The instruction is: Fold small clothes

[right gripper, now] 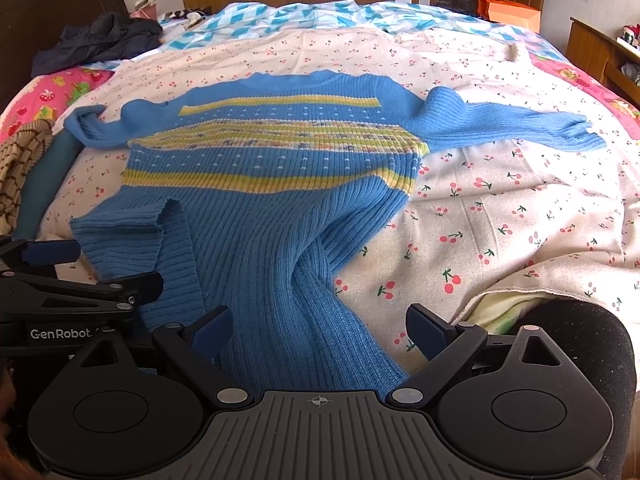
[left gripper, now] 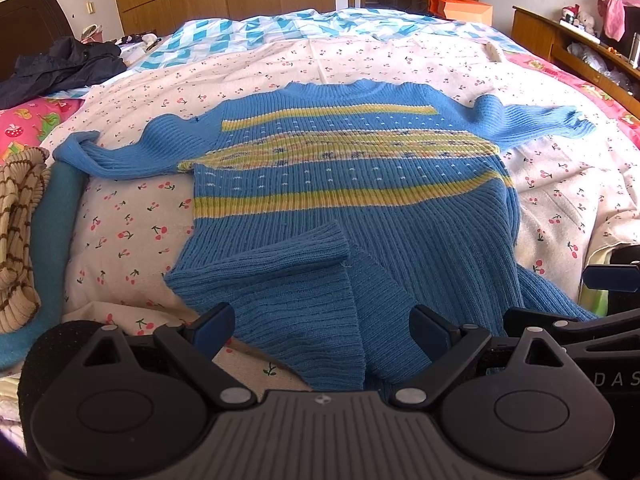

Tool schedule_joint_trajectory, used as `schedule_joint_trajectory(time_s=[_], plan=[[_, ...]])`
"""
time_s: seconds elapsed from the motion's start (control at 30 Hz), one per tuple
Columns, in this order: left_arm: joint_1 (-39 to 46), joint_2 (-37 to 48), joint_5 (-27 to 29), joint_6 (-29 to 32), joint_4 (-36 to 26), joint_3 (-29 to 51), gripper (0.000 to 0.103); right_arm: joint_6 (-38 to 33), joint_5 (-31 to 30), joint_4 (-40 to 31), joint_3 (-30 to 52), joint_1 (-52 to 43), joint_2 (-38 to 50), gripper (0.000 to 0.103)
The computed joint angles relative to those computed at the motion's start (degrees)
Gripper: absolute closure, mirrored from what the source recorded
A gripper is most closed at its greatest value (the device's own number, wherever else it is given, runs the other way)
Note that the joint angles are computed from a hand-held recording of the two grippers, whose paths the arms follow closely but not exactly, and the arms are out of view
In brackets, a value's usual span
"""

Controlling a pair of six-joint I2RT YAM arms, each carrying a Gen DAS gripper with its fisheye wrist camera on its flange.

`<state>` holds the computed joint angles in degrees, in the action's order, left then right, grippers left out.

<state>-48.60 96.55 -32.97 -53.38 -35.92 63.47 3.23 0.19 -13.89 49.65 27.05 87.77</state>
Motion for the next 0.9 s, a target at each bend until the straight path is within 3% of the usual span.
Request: schedule_joint_trajectory(time_s=[0.9], plan=[[-0.51,-0.82,-1.12,-0.72,0.63,-0.08,0.005,-0.77,1.26,2.28,-0.78,0.29,-1.35,0.011]])
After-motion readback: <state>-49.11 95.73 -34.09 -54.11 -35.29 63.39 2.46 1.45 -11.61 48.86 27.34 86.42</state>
